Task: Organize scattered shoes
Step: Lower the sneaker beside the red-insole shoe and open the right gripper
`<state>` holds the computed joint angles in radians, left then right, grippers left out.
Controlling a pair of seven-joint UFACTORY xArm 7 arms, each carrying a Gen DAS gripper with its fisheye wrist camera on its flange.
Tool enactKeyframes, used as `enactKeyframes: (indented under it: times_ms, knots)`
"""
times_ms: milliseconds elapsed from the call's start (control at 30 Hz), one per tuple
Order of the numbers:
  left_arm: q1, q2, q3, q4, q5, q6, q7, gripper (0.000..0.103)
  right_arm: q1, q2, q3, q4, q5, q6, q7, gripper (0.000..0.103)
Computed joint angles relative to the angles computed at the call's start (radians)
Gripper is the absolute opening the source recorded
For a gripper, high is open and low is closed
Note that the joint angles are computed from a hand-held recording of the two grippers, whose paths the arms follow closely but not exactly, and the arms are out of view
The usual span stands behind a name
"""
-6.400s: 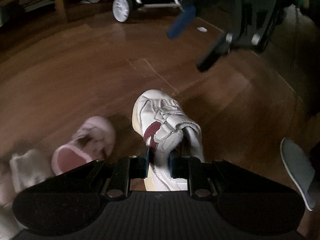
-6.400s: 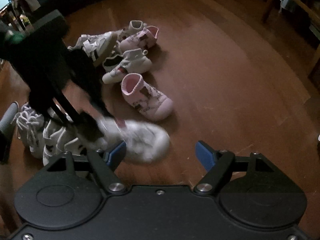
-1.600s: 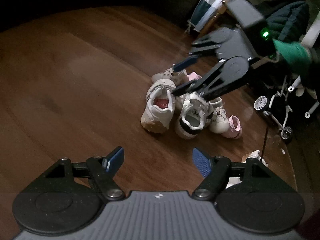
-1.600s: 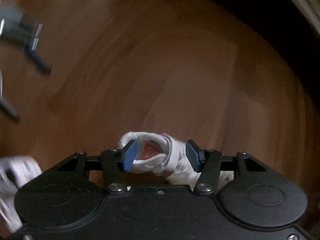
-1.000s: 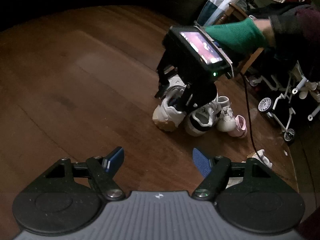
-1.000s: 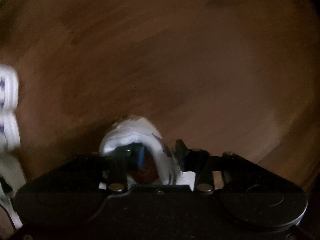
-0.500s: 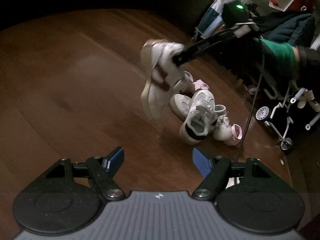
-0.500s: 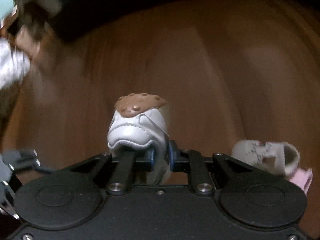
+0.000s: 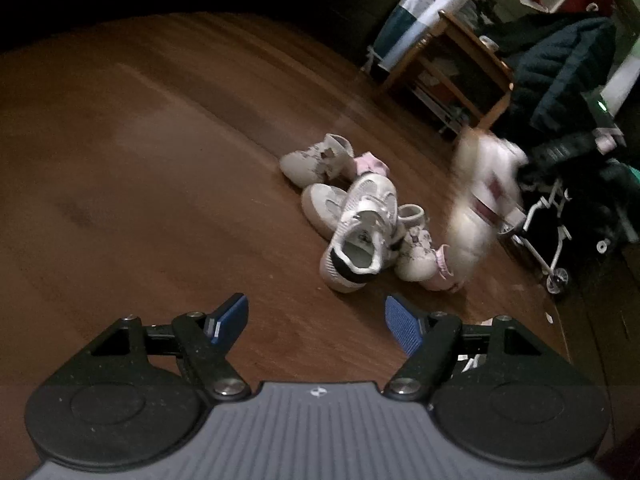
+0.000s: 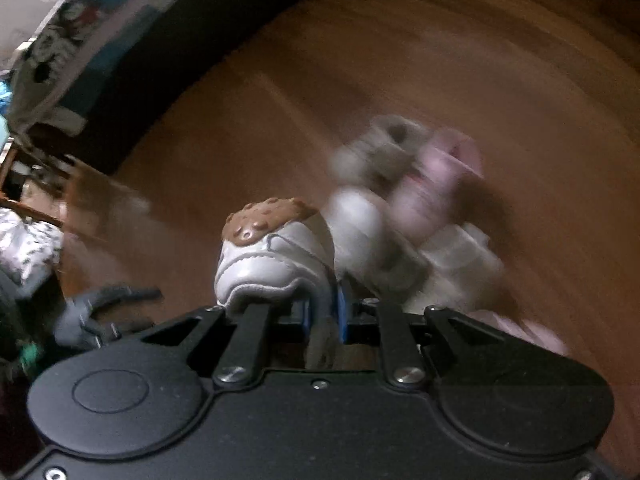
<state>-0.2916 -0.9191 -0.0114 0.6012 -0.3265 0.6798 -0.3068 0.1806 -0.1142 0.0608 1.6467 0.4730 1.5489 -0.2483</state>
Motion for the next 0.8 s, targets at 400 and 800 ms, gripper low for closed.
enactKeyframes:
  times_ms: [400,800]
  knots:
    - [-0.052,0.087,-0.028,0.048,-0.015,-0.021,0.007,0.075,-0.187,-0.167,-0.138,-0.237,-0.252,0.188,-0.135,0.013]
    - [-0.031,0.066,-0.029,0.035,0.005,0.058,-0.001,0.075,-0.182,-0.104,-0.077,-0.398,-0.341,0.016,-0.072,0.014]
